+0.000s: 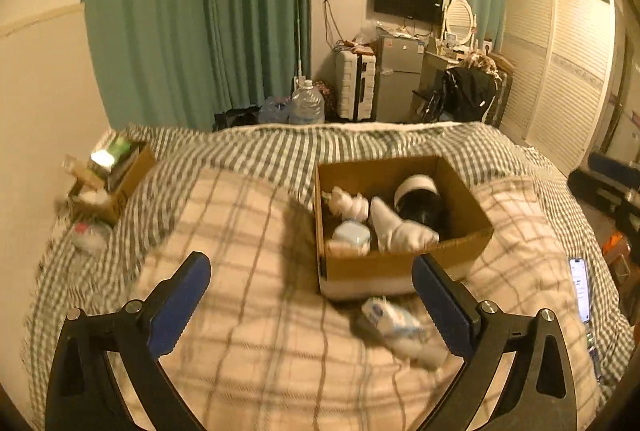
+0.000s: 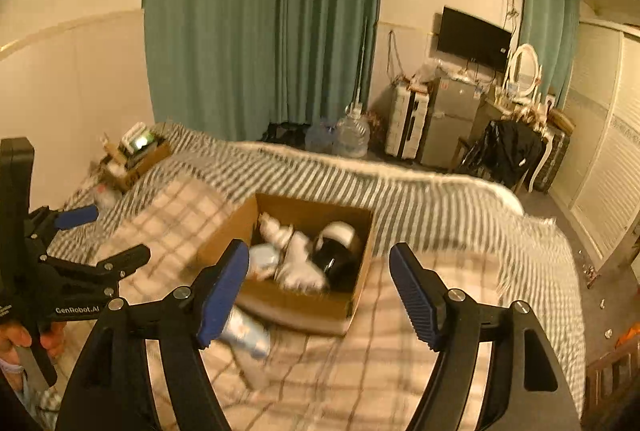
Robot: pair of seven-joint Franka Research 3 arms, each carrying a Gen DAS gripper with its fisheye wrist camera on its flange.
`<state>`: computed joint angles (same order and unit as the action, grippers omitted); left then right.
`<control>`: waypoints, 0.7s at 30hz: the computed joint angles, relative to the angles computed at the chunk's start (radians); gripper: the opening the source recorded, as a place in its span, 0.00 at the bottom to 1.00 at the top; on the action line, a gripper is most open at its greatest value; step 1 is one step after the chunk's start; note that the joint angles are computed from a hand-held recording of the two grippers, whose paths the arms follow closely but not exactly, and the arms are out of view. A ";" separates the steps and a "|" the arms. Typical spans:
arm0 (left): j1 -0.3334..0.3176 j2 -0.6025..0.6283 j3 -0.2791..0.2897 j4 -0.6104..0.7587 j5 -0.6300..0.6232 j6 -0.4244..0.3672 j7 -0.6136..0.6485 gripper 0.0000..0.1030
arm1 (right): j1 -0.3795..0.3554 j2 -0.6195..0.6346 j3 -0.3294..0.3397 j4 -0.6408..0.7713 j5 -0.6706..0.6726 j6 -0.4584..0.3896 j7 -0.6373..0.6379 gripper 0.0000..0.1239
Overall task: Organize objects
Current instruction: 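Grasp the white plastic bottle with the right tool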
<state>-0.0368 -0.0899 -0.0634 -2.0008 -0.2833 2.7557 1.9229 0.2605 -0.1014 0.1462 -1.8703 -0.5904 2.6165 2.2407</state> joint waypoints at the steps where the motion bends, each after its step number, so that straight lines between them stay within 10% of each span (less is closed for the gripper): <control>1: 0.000 -0.004 -0.003 -0.027 0.005 0.020 -0.007 1.00 | 0.002 0.000 0.001 -0.026 0.006 0.016 0.010 0.58; 21: 0.024 0.053 -0.017 -0.158 0.118 0.013 -0.079 1.00 | 0.098 0.223 -0.054 -0.091 0.441 -0.003 -0.352 0.47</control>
<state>-0.0125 -0.0371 -0.0808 -2.1588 -0.1654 2.7688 1.8442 0.3586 0.1218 0.0920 -1.9616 -0.1490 2.6137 1.8888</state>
